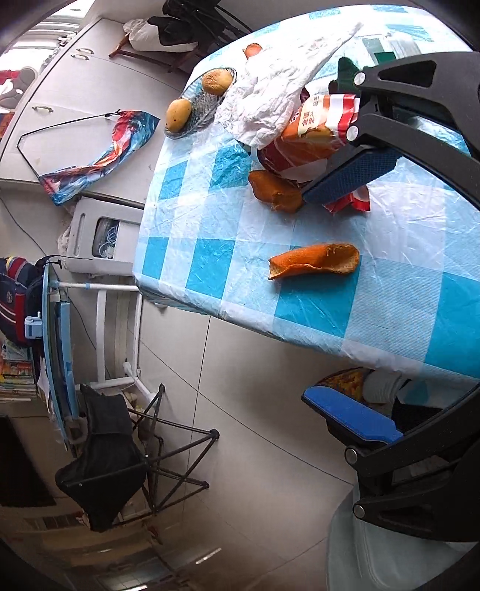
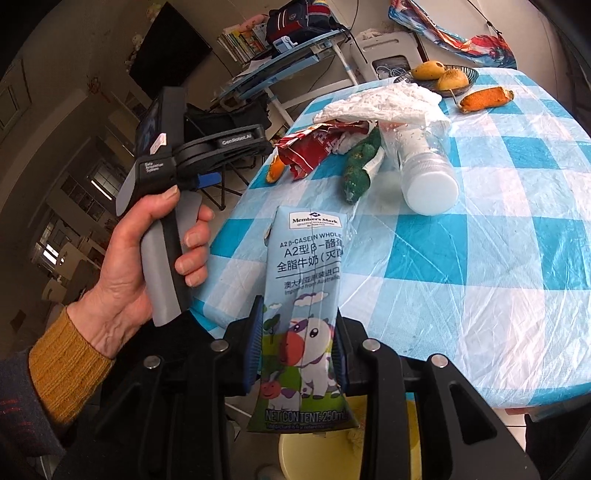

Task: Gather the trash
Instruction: 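Lift the milk carton and carry it over the yellow bucket with the right gripper, then open the right gripper to drop the milk carton into the bucket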

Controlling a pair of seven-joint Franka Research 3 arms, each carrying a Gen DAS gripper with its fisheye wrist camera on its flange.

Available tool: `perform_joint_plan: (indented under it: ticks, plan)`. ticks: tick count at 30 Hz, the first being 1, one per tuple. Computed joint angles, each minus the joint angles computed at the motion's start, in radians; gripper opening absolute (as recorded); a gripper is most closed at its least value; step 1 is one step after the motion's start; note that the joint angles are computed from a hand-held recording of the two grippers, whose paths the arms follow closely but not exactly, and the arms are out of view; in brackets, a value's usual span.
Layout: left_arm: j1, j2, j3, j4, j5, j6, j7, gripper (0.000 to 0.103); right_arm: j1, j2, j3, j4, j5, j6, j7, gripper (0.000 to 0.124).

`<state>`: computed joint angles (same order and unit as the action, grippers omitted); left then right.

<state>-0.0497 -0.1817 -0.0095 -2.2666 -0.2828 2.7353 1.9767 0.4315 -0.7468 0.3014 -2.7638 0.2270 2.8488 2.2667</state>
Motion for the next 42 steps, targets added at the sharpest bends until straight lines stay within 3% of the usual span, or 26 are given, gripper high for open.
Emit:
perform_joint_plan:
  ticks: [2,4,6,7,8,13,19,26,33,42]
  plan:
    - [0.011,0.054,-0.023,0.035,0.062,-0.016,-0.034,0.092,0.007,0.009,-0.012,0.003,0.003,-0.009,-0.007,0.033]
    - [0.017,0.084,-0.037,0.048,0.092,-0.011,-0.045,0.079,0.028,0.016,-0.037,-0.004,0.026,0.010,-0.019,0.033]
    - [0.001,0.071,-0.029,0.036,0.003,0.012,0.054,0.046,0.046,0.020,-0.058,-0.011,0.050,0.031,-0.030,0.033]
    - [-0.011,0.067,-0.017,0.042,-0.062,-0.007,0.126,0.022,0.059,0.025,-0.072,-0.015,0.066,0.046,-0.037,0.033]
    - [-0.015,0.060,-0.008,0.045,-0.118,-0.031,0.174,0.017,0.076,0.028,-0.088,-0.021,0.085,0.066,-0.047,0.033]
    - [-0.033,-0.048,0.054,-0.031,-0.359,-0.075,0.371,0.016,0.117,0.023,-0.105,-0.039,0.149,0.135,-0.071,0.033]
    - [-0.021,-0.231,0.145,-0.140,-0.439,-0.207,0.441,0.016,0.143,0.011,-0.095,-0.039,0.184,0.148,-0.065,0.033]
    - [-0.008,-0.477,0.228,-0.280,-0.399,-0.323,0.447,0.016,0.125,-0.044,-0.014,-0.025,0.160,0.063,-0.009,0.033]
    - [0.006,-0.668,0.288,-0.385,-0.316,-0.409,0.435,0.016,0.146,-0.122,0.062,-0.054,0.127,-0.085,0.120,0.033]
    - [0.053,-0.817,0.307,-0.492,-0.214,-0.535,0.356,0.016,0.147,-0.132,0.104,-0.062,0.052,-0.258,0.276,0.037]
